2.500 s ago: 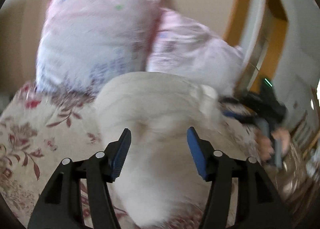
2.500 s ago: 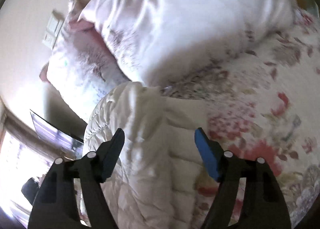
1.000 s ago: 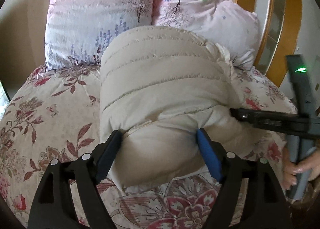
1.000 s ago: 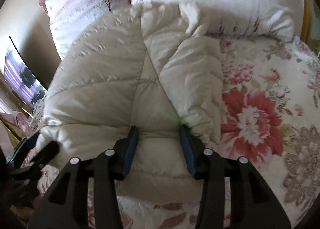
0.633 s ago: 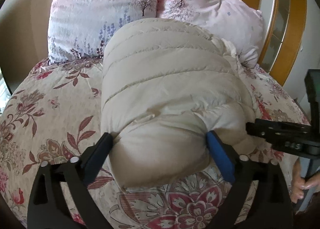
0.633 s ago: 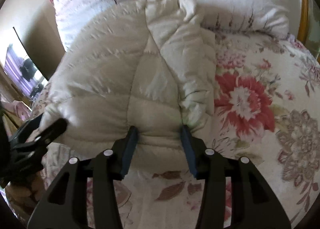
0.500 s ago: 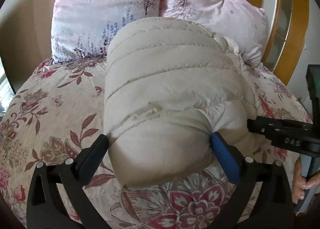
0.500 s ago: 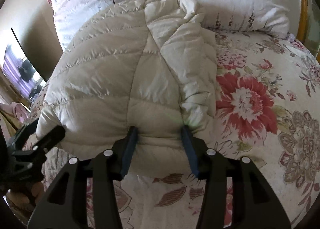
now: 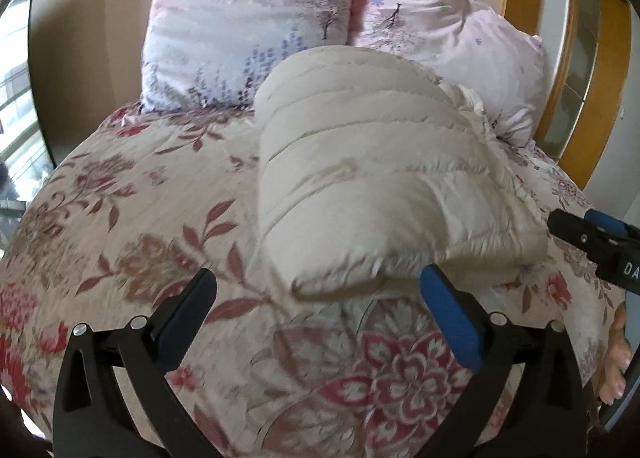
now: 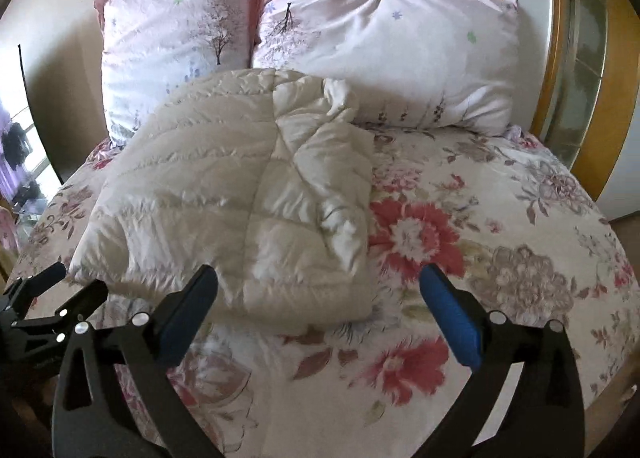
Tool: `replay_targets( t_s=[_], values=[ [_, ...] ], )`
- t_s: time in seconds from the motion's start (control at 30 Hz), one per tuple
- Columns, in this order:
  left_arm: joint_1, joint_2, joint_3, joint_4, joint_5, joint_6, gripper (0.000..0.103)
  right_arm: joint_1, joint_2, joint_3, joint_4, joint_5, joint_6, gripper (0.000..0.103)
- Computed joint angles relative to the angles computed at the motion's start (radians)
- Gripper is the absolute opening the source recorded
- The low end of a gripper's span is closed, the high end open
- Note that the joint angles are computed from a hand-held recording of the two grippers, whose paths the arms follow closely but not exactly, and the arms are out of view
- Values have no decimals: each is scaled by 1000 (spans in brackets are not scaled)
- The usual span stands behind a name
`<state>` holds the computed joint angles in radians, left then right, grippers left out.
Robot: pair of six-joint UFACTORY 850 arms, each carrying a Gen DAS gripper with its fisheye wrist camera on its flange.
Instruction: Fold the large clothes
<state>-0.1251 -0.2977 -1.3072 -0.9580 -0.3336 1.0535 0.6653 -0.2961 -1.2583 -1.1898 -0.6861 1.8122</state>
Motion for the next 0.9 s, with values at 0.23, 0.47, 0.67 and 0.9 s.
replay_targets(
  t_s=[0.23, 0.47, 0.67, 0.9],
  values=[
    [-10, 32, 32, 255, 24, -225, 102, 25, -10, 7, 127, 19, -115, 101],
    [-17, 33, 25, 420, -33, -369, 102, 36, -31, -15, 250, 2, -229, 101],
    [-23, 24, 11, 507, -68, -445, 102, 30, -48, -27, 332, 0, -298, 101],
    [-32, 14, 0, 597, -87, -533, 102, 26, -61, -37, 373, 0, -341, 101]
  ],
)
